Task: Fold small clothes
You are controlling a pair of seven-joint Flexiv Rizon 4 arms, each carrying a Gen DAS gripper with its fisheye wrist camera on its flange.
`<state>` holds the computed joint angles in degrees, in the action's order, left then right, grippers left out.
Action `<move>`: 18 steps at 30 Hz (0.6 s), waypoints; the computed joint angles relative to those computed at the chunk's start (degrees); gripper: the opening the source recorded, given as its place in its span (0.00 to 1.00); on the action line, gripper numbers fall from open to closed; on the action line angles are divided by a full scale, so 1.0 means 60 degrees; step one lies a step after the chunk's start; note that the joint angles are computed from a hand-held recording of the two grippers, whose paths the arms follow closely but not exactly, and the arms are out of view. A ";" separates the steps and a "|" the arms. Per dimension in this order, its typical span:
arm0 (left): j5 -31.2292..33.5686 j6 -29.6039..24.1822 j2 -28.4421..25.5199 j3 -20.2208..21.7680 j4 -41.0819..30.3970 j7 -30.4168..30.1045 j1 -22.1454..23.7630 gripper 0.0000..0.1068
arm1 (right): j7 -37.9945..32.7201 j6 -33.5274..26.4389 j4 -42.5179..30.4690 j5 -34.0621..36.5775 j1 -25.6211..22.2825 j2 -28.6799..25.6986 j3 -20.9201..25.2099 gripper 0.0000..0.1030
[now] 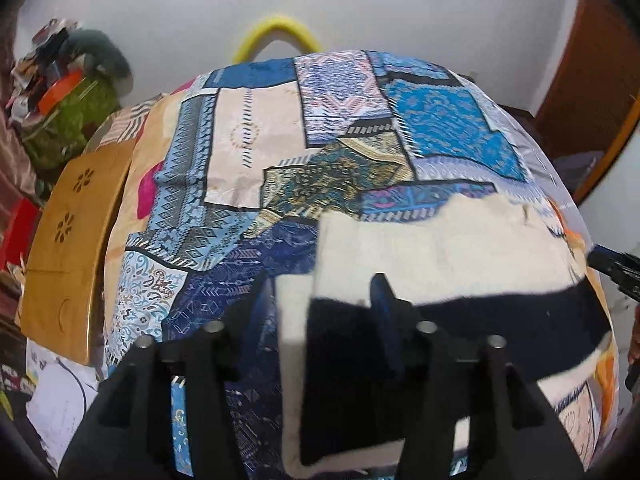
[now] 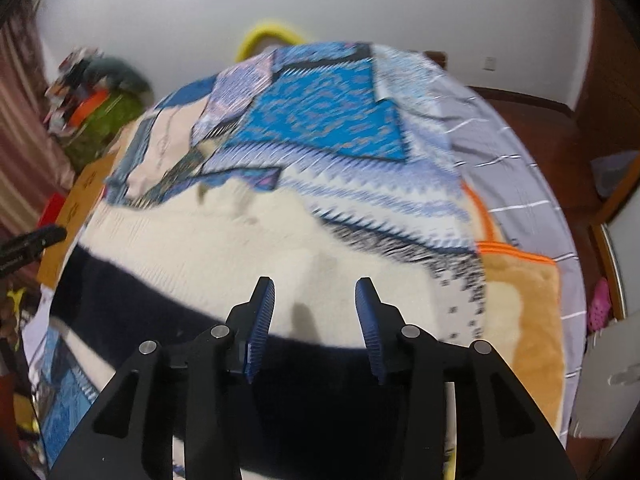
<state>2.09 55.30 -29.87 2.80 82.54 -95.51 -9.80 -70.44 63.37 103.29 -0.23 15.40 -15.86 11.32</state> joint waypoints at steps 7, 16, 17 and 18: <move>-0.0072 -0.0290 -0.0125 -0.0125 0.0081 0.0289 -0.0043 0.57 | 0.0676 0.0019 -0.0056 -0.0308 0.0283 -0.0539 -0.0094 0.37; -0.0296 -0.0634 -0.0585 -0.0154 -0.0017 0.0284 0.0033 0.62 | 0.0719 0.0026 -0.0389 -0.0074 0.0213 -0.0917 -0.0032 0.07; -0.0259 -0.0577 -0.0616 -0.0111 -0.0026 0.0231 0.0008 0.64 | 0.0772 0.0106 -0.0338 -0.0226 0.0269 -0.0920 -0.0092 0.06; -0.0209 -0.0492 -0.0640 -0.0071 -0.0022 0.0187 -0.0017 0.66 | 0.0824 0.0210 -0.0294 -0.0406 0.0329 -0.0941 -0.0163 0.05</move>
<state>0.84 52.35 -33.70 2.38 82.41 -94.39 -9.90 -65.49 64.63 101.52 -2.67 17.38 -21.51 10.34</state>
